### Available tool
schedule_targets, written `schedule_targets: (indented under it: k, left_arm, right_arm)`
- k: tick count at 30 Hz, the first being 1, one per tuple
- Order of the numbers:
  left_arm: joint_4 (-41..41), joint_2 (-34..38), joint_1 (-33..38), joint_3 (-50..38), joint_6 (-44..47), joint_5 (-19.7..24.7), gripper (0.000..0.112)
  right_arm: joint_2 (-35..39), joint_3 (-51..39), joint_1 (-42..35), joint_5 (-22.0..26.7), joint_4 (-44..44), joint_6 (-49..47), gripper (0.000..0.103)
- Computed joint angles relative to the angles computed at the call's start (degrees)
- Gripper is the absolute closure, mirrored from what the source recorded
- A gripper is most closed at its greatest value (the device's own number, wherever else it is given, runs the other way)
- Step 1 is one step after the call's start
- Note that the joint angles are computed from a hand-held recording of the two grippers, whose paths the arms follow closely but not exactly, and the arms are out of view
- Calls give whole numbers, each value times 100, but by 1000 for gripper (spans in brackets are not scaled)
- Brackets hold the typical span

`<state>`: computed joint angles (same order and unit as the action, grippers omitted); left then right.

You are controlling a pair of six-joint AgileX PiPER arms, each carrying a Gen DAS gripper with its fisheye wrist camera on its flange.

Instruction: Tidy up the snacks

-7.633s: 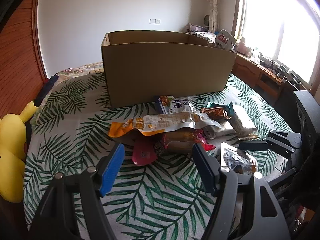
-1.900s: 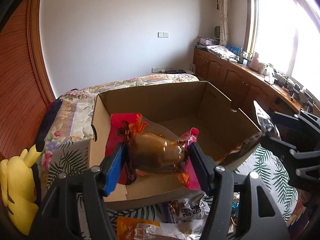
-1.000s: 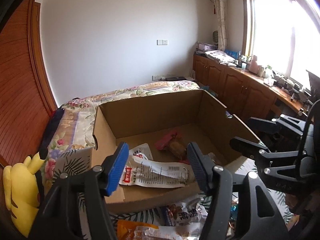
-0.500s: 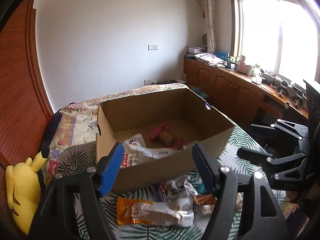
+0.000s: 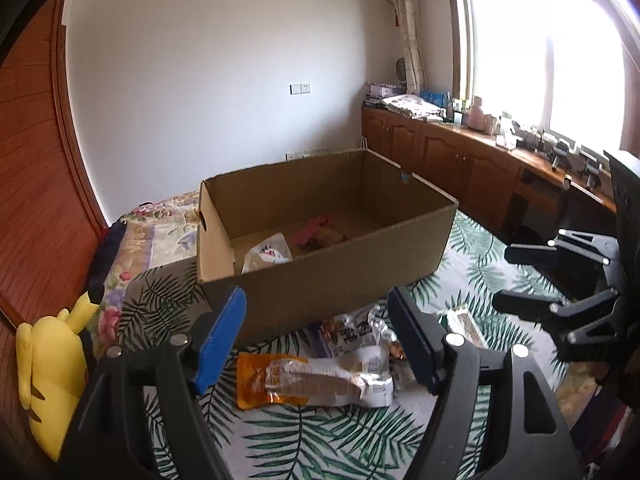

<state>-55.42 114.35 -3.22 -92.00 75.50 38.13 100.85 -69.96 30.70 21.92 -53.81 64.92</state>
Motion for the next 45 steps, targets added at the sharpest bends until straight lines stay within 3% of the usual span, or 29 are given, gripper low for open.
schedule_targets:
  k: [3, 11, 18, 21, 26, 33, 37, 45]
  left_arm:
    - [-104, 22, 32, 218, 148, 29, 38]
    - [-378, 326, 20, 651, 510, -257, 38]
    - [-168, 643, -24, 668, 334, -367, 38]
    - [-183, 699, -11, 678, 339, -370, 38]
    - [-179, 719, -5, 685, 304, -335, 38]
    - [-203, 769, -14, 592, 243, -357, 38]
    - [-124, 882, -108, 386, 68, -464, 38]
    - [688, 1367, -275, -420, -1037, -571, 38]
  right_arm:
    - [30, 283, -84, -188, -247, 471, 42]
    - [683, 333, -412, -317, 222, 424, 42]
    - [1113, 70, -816, -582, 2310, -1215, 42]
    - [1215, -98, -835, -461, 2476, -1343, 42]
    - [1338, -314, -753, -133, 2294, -1277, 45]
    - [1063, 130, -810, -248, 1838, -945, 50]
    - [1240, 54, -699, 100, 758, -112, 49]
    - [1274, 249, -708, -34, 305, 364, 45]
